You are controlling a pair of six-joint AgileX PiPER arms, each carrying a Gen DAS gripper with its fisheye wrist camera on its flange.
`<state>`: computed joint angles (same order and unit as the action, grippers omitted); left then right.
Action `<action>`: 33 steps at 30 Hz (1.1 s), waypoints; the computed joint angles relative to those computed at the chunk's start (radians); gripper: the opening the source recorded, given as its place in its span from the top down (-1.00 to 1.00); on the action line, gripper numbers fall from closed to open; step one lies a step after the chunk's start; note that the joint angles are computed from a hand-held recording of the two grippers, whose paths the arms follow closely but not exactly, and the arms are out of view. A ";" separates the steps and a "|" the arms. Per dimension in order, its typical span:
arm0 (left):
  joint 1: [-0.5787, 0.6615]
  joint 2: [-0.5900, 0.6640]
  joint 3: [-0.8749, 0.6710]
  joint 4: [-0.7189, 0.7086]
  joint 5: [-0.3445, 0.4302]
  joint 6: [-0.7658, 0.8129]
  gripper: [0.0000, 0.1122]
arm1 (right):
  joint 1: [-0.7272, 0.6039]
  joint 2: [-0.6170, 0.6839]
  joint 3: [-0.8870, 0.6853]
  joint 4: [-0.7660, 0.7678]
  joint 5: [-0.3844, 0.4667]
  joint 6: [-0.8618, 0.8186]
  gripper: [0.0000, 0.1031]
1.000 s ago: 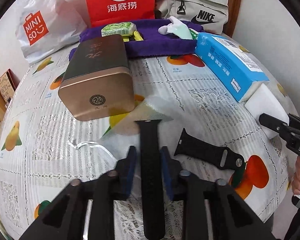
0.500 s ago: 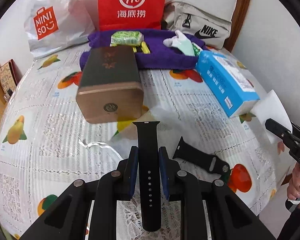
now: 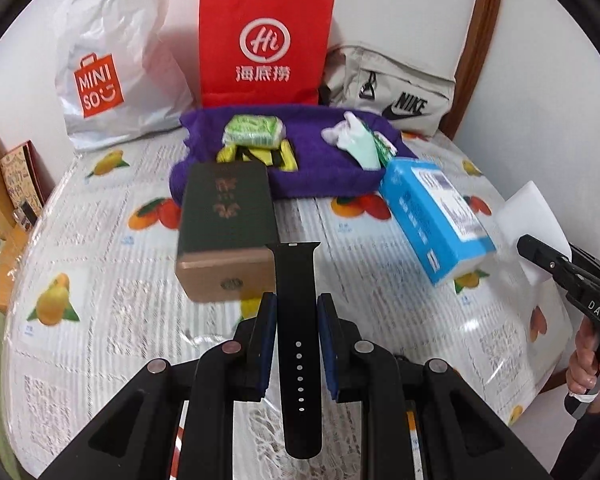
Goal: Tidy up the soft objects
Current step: 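Carry the sponge block and watch strap over the purple towel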
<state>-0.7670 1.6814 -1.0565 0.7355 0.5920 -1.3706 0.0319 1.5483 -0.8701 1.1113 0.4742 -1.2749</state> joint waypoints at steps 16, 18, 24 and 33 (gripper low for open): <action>0.148 0.070 -0.187 -0.088 0.037 0.184 0.65 | 0.068 0.216 -0.401 -0.310 0.050 0.402 0.38; 0.170 0.088 -0.220 -0.108 0.035 0.216 0.65 | 0.072 0.243 -0.449 -0.337 0.059 0.436 0.38; 0.226 0.146 -0.319 -0.159 0.032 0.307 0.65 | 0.076 0.343 -0.623 -0.398 0.114 0.534 0.37; 0.299 0.253 -0.491 -0.249 0.055 0.452 0.65 | 0.099 0.506 -0.909 -0.477 0.196 0.665 0.37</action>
